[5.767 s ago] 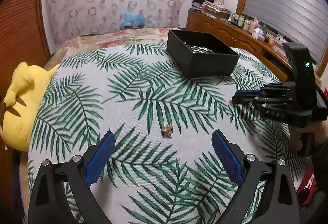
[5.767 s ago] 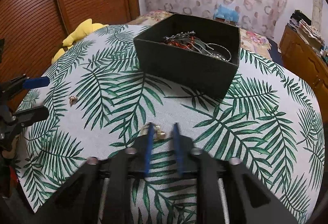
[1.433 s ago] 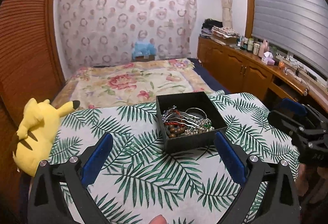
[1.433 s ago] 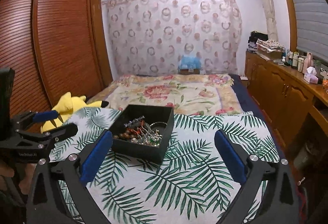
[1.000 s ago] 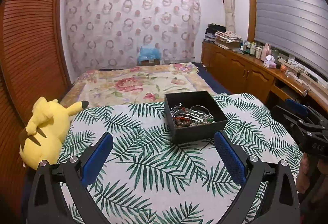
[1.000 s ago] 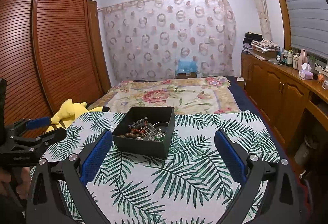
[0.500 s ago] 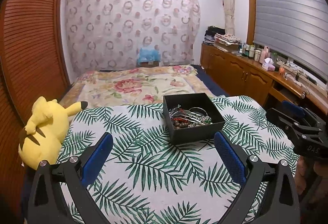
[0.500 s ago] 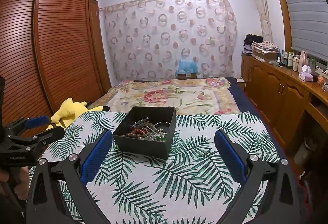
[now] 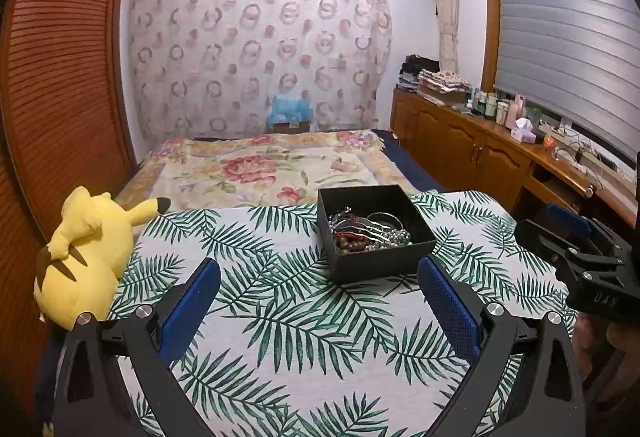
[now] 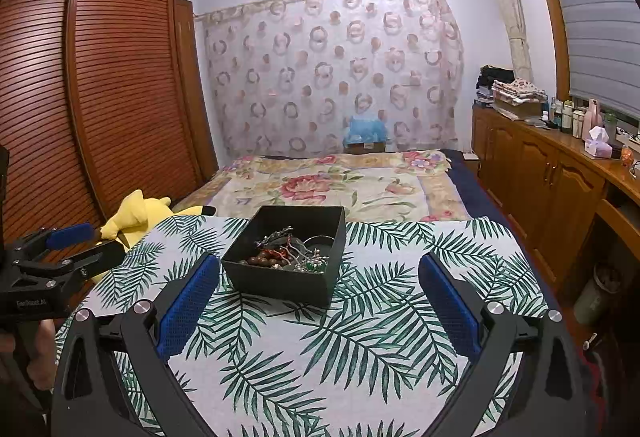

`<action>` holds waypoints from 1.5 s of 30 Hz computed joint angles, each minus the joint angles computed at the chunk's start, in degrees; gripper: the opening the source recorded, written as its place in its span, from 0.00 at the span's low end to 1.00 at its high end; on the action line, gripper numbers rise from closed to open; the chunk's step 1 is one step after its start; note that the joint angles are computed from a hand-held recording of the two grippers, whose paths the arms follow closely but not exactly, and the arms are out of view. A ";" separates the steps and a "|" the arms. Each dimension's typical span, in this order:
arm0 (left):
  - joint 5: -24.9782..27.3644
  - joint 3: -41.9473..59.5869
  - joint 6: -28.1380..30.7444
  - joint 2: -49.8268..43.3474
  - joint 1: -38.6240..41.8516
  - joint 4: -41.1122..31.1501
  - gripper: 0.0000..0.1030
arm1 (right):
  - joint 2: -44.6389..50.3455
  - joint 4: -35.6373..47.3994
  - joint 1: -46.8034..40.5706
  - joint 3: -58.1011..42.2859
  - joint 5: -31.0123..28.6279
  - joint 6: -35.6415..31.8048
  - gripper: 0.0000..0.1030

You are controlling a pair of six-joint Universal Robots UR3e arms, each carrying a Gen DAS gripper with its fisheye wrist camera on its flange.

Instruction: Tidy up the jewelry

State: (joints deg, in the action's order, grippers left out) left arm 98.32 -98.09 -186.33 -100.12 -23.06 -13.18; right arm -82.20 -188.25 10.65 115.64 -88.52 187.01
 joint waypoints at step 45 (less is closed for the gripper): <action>0.95 0.98 -0.82 -0.31 -1.28 -0.40 0.92 | -0.30 0.06 1.08 0.02 -0.98 0.34 0.97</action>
